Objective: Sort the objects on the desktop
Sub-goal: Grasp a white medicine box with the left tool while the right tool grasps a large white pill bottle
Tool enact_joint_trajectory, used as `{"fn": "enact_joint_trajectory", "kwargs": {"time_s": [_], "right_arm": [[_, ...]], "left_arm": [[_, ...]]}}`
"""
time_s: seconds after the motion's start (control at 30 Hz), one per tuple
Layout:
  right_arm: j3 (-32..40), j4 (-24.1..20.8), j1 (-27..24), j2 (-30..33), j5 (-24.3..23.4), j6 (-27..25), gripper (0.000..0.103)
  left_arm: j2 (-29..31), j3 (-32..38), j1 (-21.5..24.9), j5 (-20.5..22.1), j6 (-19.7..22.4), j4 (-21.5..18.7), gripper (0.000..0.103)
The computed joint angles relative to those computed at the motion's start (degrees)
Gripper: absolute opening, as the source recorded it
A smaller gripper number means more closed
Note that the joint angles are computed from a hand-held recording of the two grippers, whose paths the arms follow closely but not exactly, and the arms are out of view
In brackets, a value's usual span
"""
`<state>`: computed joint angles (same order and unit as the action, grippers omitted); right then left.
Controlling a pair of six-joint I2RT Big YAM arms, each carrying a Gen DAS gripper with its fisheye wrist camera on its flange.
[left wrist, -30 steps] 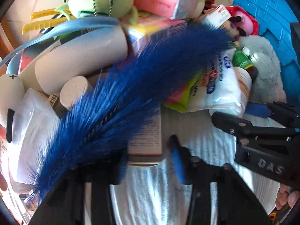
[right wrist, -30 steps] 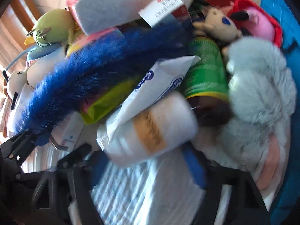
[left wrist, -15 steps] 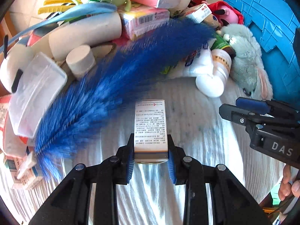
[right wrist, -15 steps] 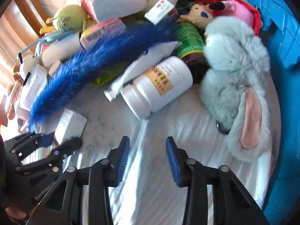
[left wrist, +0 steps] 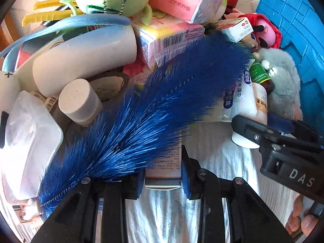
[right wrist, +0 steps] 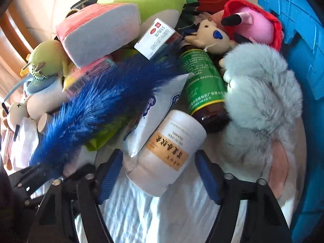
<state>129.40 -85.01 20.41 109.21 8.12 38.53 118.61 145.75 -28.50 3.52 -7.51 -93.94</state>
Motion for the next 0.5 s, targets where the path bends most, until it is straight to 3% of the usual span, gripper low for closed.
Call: {"fn": "enact_joint_trajectory", "kwargs": {"time_s": [0.13, 0.2, 0.43, 0.5], "right_arm": [[-1.91, -1.01, 0.77, -1.76, -1.43, -2.62, 0.052], [-2.90, -1.79, 1.53, -2.66, -1.39, -4.43, 0.050], [-5.96, -4.80, 3.45, -5.58, -3.99, -7.37, 0.049], [-6.85, -4.95, 3.85, -6.36, -4.68, -7.48, 0.053]], "left_arm": [[-5.10, -8.76, -1.00, 0.20, 1.01, 3.70, 0.029], [-7.62, -12.86, -1.47, 0.48, 1.41, 5.16, 0.029], [-12.67, -20.58, -2.63, 2.92, 2.27, 6.46, 0.029], [-12.60, -20.58, -3.30, 1.40, 2.37, 6.36, 0.029]]}}
